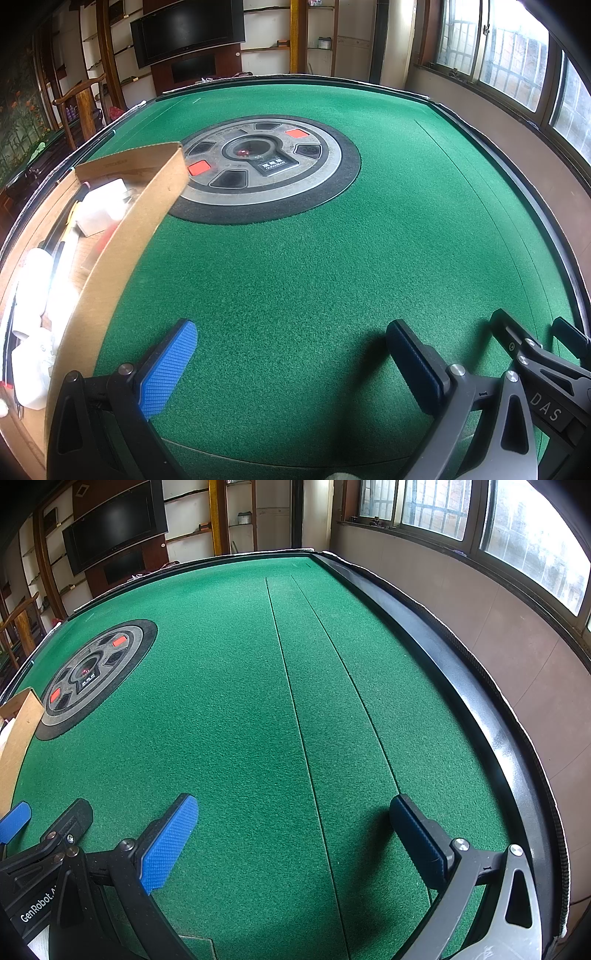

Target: Organize rigid objects

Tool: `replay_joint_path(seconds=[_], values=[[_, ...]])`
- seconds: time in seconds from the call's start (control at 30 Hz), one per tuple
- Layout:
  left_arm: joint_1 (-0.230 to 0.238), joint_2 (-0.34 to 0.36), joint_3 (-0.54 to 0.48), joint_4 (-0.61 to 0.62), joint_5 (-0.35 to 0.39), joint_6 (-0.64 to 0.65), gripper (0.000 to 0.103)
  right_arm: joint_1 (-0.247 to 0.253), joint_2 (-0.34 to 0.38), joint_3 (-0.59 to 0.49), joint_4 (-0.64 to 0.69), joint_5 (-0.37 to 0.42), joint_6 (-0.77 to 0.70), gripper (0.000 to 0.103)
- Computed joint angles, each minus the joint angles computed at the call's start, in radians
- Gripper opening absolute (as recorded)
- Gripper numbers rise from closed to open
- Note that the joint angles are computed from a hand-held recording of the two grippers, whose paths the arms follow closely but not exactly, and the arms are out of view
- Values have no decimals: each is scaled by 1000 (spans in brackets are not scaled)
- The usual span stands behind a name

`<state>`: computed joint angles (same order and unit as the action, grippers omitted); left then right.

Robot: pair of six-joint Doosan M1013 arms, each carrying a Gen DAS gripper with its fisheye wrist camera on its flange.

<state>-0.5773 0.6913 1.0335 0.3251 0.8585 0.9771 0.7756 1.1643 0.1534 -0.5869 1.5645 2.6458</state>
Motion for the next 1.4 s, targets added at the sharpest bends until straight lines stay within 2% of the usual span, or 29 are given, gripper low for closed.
replay_joint_path(seconds=[0.2, 0.33, 0.4, 0.53, 0.67, 0.73, 0.77, 0.87, 1.17, 1.3, 1.4], values=[[-3, -3, 2, 7, 10, -36, 102, 0, 1, -1, 0, 1, -1, 103], [14, -44, 68, -64, -114, -53, 102, 0, -2, 4, 0, -1, 1, 103], [10, -71, 104, -17, -165, -120, 102, 0, 0, 0, 0, 0, 0, 103], [-2, -122, 149, 121, -208, -237, 102, 0, 0, 0, 0, 0, 0, 103], [-17, -184, 217, 375, -261, -417, 102, 0, 1, -2, 0, 1, -1, 103], [-20, -201, 236, 479, -252, -494, 102, 0, 2, -3, 0, 1, -1, 103], [-16, -205, 237, 491, -244, -505, 102, 0, 2, -3, 0, 1, -1, 103], [7, -205, 226, 453, -209, -512, 102, 0, 2, -4, 0, 2, -1, 103], [55, -238, 288, 519, -157, -644, 102, 0, 2, -3, 0, 1, -1, 103], [73, -230, 279, 469, -113, -579, 102, 0, 2, -5, 0, 2, -2, 103], [84, -221, 270, 421, -109, -532, 102, 0, 3, -7, 0, 3, -3, 103]])
